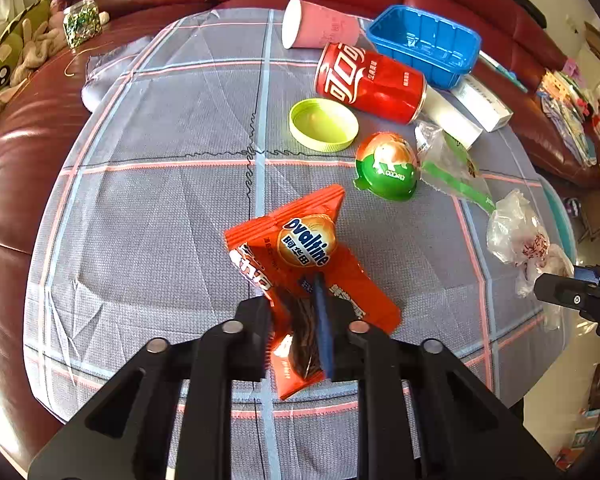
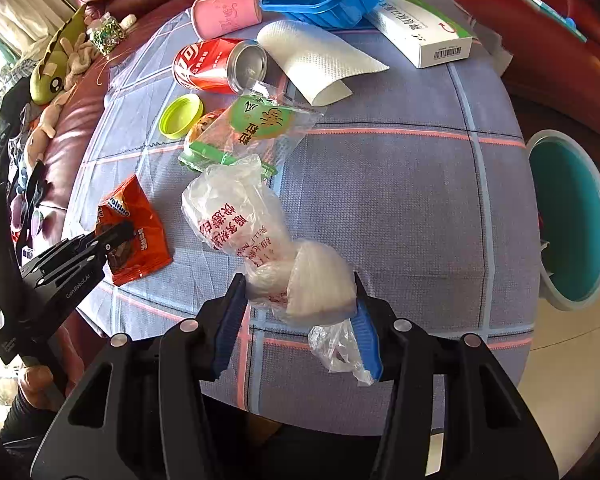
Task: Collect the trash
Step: 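Grasp the white plastic bag with the right tool while the left tool grasps the orange Ovaltine wafer bag, then carry the white bag and Ovaltine bag over the teal bin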
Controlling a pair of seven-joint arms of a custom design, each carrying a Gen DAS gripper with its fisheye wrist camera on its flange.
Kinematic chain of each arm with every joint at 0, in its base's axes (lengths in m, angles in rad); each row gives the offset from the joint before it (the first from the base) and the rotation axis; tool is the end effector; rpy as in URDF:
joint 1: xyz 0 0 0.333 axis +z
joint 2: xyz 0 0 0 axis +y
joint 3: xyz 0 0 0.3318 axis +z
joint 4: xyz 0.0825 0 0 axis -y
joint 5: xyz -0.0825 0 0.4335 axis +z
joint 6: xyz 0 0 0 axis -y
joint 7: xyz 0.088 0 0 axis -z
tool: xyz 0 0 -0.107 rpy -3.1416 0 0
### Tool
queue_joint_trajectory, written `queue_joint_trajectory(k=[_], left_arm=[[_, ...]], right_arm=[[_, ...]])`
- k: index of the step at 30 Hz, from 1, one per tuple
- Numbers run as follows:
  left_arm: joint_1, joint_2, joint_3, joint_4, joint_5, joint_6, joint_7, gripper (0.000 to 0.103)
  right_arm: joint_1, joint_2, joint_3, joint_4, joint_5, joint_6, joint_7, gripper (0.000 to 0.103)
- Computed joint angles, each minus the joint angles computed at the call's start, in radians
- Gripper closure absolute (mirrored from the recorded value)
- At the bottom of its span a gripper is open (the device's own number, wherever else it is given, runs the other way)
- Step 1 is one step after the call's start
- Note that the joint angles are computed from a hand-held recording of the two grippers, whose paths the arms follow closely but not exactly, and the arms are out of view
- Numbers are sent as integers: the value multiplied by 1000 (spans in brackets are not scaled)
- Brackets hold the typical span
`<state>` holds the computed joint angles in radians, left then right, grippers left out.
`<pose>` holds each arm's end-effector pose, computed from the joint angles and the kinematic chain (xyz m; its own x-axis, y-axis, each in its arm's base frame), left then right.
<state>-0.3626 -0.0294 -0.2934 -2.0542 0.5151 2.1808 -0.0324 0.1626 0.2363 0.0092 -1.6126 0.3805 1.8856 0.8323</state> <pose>0.4895 -0.3549 0.4628 0.6070 -0.7885 0.0995 -0.6808 -0.5804 -0.4468 0.6759 0.1448 0.4981 0.7149 -0.6510 -0.2554 -0.6992 -0.6686 -0.2530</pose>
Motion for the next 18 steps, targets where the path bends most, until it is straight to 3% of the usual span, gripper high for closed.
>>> queue_joint_trajectory(k=[9,18], left_arm=[[-20,8,-15,76,62,-96,16,100],[-52,48,-25,202,143,-182,49,100]], right_arm=[[-21,-12,-4,14,46,-11,-45,55],[-68,25,-18,91,111,-22,-26,55]])
